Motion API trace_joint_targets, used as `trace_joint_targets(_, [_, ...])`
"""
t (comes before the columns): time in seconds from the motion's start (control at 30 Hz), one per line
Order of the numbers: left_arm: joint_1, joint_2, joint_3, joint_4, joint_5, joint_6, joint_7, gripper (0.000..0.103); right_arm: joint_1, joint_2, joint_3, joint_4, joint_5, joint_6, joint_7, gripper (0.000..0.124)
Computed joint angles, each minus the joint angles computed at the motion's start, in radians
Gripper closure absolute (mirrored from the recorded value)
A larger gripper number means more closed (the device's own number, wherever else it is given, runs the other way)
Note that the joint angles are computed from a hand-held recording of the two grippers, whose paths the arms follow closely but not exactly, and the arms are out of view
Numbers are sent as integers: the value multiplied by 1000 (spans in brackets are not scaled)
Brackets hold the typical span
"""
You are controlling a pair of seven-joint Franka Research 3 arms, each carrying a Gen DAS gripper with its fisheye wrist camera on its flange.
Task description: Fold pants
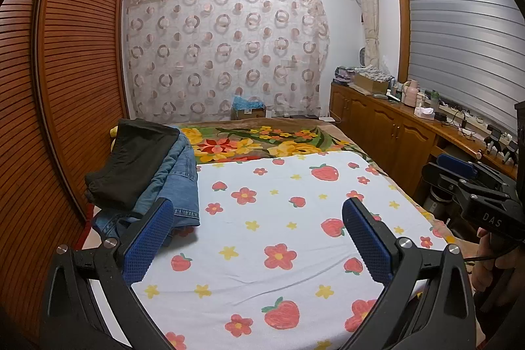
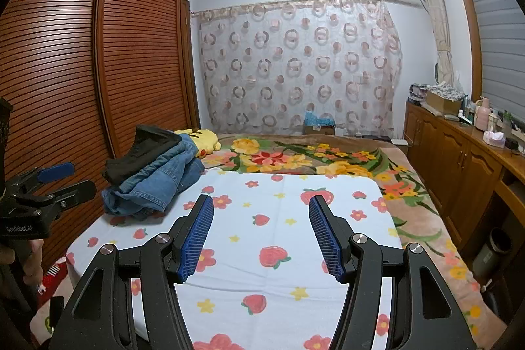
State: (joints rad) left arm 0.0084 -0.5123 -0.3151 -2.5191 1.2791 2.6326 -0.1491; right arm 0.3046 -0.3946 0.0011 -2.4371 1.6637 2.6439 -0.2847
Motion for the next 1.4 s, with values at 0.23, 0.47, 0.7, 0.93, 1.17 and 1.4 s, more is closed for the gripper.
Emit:
trace_joint_targets(0.23, [-1, 1, 0, 0, 1, -3, -2, 0, -2, 0, -2, 1, -1, -4, -1, 61])
trace_joint_targets(0.47, [-2, 3, 1, 1, 4, -3, -4, 0, -2, 3, 0, 6, 3, -3, -3, 61])
trace_joint_targets(0.7, [-3, 1, 2, -1, 6, -1, -5, 0, -2, -2, 3, -3, 16, 1, -11, 61])
trace_joint_targets(0.93, [-4, 1, 2, -2, 7, -2, -7, 0, -3, -2, 4, -2, 16, 0, -9, 61])
trace_joint_targets(1.17, [-4, 2, 1, -1, 11, -4, -12, 0, -2, -4, 5, -6, 22, 2, -14, 60])
trace_joint_targets(1.4, [-6, 3, 2, -2, 10, -6, -12, 0, -3, -3, 7, -5, 25, 4, -18, 60])
